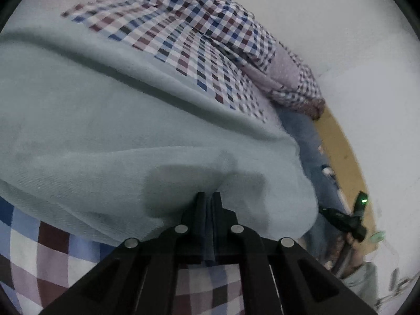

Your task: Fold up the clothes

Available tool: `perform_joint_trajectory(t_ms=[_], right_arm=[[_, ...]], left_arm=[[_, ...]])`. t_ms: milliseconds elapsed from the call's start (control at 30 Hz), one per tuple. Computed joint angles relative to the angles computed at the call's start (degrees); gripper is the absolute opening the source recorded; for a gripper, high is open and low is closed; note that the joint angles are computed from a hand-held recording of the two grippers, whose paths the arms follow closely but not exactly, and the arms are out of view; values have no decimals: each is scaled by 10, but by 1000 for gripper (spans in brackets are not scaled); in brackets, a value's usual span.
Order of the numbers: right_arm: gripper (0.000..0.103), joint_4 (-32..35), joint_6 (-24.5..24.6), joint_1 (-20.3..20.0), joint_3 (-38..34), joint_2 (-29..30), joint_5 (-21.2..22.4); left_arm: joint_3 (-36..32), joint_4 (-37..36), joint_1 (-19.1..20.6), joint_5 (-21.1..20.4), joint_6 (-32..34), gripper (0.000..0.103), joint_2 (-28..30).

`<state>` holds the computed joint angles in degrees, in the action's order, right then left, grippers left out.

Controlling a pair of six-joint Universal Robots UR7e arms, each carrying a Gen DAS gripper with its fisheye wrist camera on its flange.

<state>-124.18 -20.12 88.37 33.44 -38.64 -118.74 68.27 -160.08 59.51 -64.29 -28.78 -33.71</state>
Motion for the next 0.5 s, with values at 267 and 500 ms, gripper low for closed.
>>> perform_joint_trajectory(t_ms=[267, 500], right_arm=[[64, -227, 152, -41, 337, -194, 136], [66, -349, 240, -61, 479, -224, 262]], left_arm=[[55, -90, -9, 16, -35, 84, -31], [146, -226, -6, 40, -165, 87, -77]])
